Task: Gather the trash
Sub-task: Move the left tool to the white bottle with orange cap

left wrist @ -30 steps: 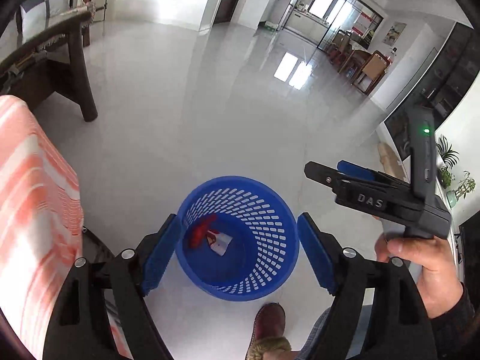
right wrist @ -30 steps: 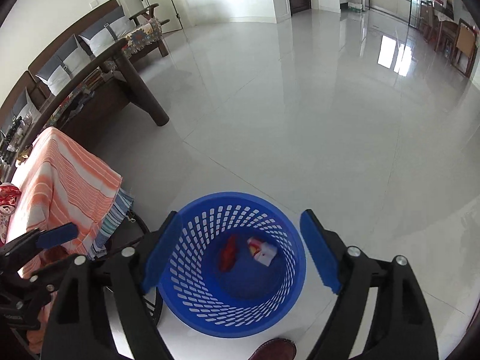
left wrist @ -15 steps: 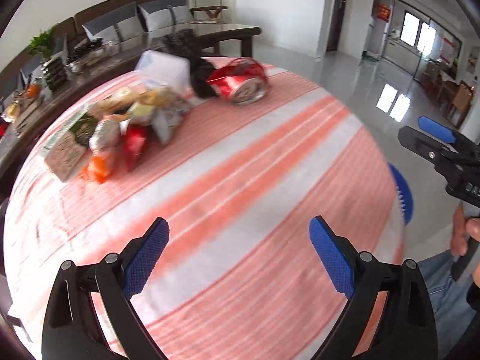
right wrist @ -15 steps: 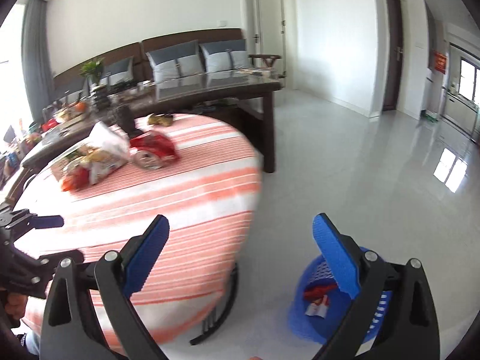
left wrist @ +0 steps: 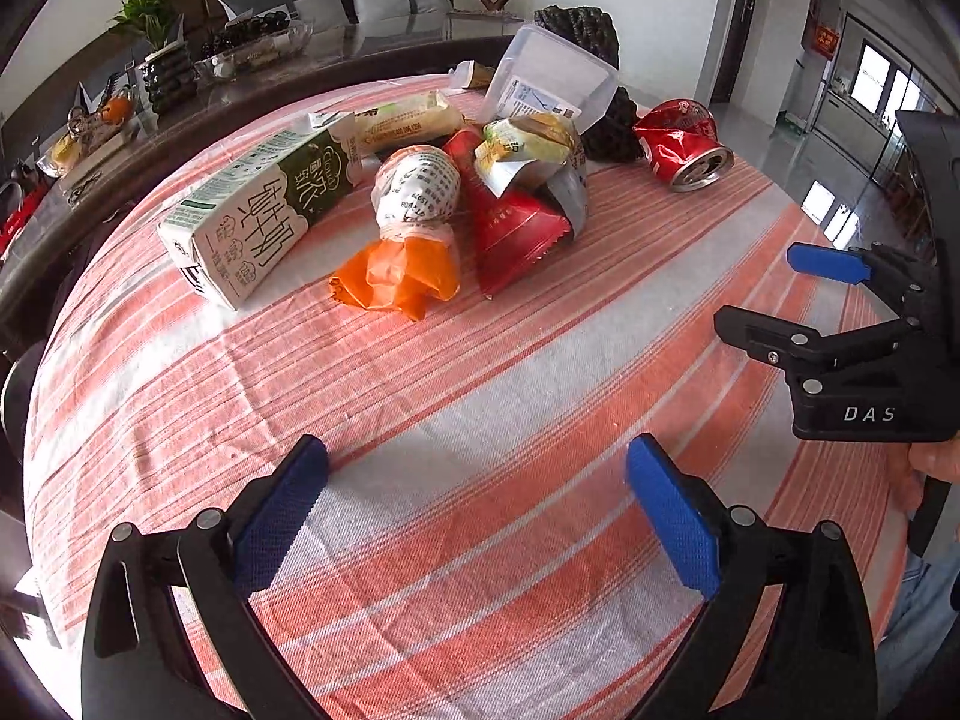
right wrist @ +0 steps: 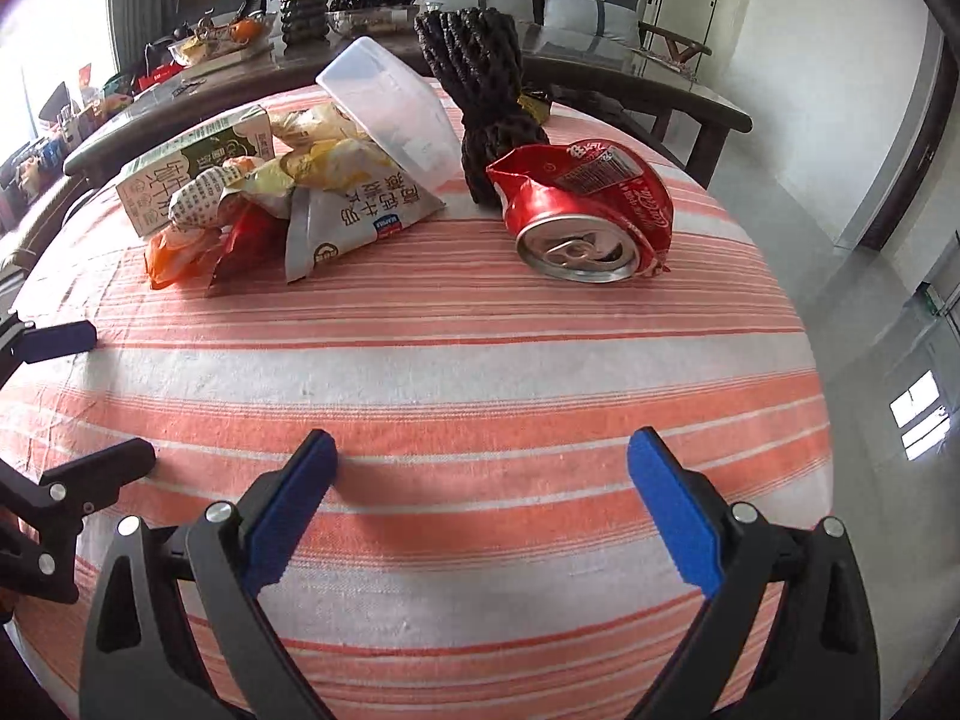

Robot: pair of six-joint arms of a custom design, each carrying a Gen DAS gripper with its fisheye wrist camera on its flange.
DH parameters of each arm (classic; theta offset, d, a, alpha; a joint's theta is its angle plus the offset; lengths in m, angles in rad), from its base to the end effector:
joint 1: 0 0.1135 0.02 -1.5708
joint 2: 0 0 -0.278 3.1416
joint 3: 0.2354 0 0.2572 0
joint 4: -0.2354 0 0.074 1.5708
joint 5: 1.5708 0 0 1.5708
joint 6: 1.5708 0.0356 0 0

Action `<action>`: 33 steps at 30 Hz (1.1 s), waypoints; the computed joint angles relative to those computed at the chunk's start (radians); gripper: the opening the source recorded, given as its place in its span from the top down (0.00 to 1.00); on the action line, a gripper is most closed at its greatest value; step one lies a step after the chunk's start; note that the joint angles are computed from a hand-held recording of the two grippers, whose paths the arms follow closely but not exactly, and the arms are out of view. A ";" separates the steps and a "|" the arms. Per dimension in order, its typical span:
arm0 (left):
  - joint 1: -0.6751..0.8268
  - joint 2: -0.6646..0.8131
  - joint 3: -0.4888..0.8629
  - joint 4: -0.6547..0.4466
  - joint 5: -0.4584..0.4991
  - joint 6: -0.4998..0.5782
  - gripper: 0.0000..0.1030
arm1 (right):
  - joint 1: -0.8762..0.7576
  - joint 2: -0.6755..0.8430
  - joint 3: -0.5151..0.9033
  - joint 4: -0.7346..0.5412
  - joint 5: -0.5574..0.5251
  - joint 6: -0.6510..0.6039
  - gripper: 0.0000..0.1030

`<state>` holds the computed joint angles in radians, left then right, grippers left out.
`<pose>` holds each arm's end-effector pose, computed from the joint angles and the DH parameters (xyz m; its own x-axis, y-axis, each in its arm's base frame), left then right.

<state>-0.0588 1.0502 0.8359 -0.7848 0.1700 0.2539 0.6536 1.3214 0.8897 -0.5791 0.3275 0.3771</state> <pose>0.1972 -0.0176 0.2684 -0.7751 0.2936 -0.5595 0.3554 0.9347 -0.0018 0.2141 0.1495 0.2415 -0.7874 -0.1639 -0.5942 -0.1615 0.9852 -0.0578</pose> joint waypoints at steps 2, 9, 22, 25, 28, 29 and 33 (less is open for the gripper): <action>0.005 0.002 -0.006 0.007 0.005 -0.001 0.04 | -0.022 -0.001 -0.007 0.002 -0.033 0.010 0.05; 0.004 -0.011 -0.022 0.011 0.009 -0.007 0.04 | -0.058 -0.032 -0.025 -0.004 -0.096 0.021 0.04; 0.004 -0.015 -0.027 0.014 0.012 -0.009 0.04 | -0.061 -0.029 -0.021 -0.006 -0.098 0.019 0.04; 0.003 -0.015 -0.027 0.014 0.011 -0.010 0.04 | -0.059 -0.029 -0.021 -0.006 -0.097 0.021 0.04; 0.016 -0.014 -0.026 0.014 0.028 -0.006 0.04 | -0.061 -0.028 -0.021 -0.005 -0.098 0.020 0.04; 0.041 -0.016 -0.026 0.011 0.061 0.002 0.04 | -0.061 -0.028 -0.021 -0.005 -0.098 0.020 0.04; 0.188 0.021 0.016 0.014 0.241 0.074 0.04 | -0.061 -0.027 -0.021 -0.004 -0.099 0.019 0.04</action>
